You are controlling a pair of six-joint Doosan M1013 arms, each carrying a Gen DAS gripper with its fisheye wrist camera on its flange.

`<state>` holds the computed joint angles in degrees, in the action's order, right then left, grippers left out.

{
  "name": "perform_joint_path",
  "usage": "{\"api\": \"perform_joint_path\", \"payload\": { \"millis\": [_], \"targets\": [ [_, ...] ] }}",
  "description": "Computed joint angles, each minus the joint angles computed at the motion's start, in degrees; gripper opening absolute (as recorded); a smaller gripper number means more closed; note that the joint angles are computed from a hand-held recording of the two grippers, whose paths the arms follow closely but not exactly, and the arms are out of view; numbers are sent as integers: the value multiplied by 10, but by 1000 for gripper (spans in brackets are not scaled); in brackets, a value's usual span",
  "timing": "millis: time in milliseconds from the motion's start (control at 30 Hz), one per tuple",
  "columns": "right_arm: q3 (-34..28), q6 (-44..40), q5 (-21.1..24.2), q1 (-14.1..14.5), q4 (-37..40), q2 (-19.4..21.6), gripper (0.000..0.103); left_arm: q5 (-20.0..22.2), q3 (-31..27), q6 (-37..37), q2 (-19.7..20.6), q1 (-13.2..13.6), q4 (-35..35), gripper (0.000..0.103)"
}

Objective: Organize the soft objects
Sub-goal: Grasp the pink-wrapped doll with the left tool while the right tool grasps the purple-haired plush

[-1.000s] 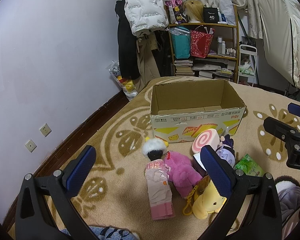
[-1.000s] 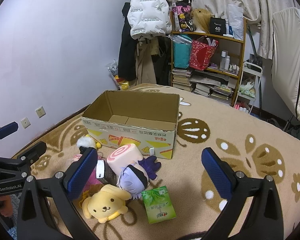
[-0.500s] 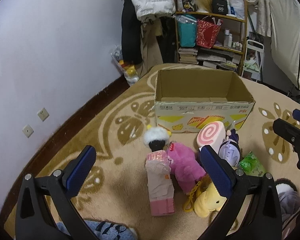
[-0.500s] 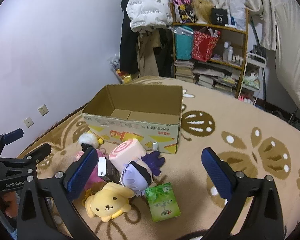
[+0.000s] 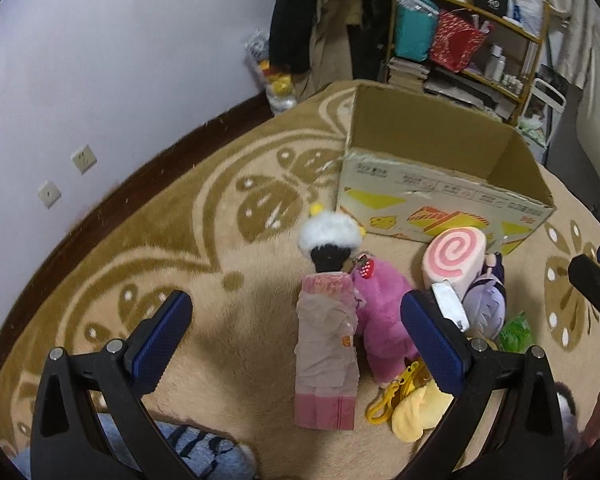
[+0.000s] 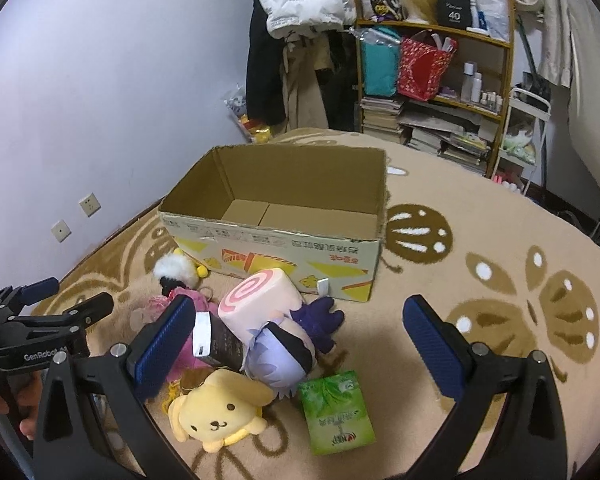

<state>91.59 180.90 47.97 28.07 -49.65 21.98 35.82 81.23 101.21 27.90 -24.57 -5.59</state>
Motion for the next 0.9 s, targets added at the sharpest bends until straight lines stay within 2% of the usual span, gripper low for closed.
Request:
{"api": "perform_joint_path", "payload": {
  "millis": [133,467,667,900],
  "targets": [
    [-9,-36,-15,-9,26,8,103,32,-18,-51,14,-6,50,103],
    [-29,-108,-17,-27,103,36,103,119,-60,-74,56,-13,85,103],
    [-25,-116,-24,-37,138,41,103,181,-83,-74,80,-8,69,103],
    [-14,-137,-54,-51,195,43,103,193,-90,-78,94,-13,83,103]
  ]
}}
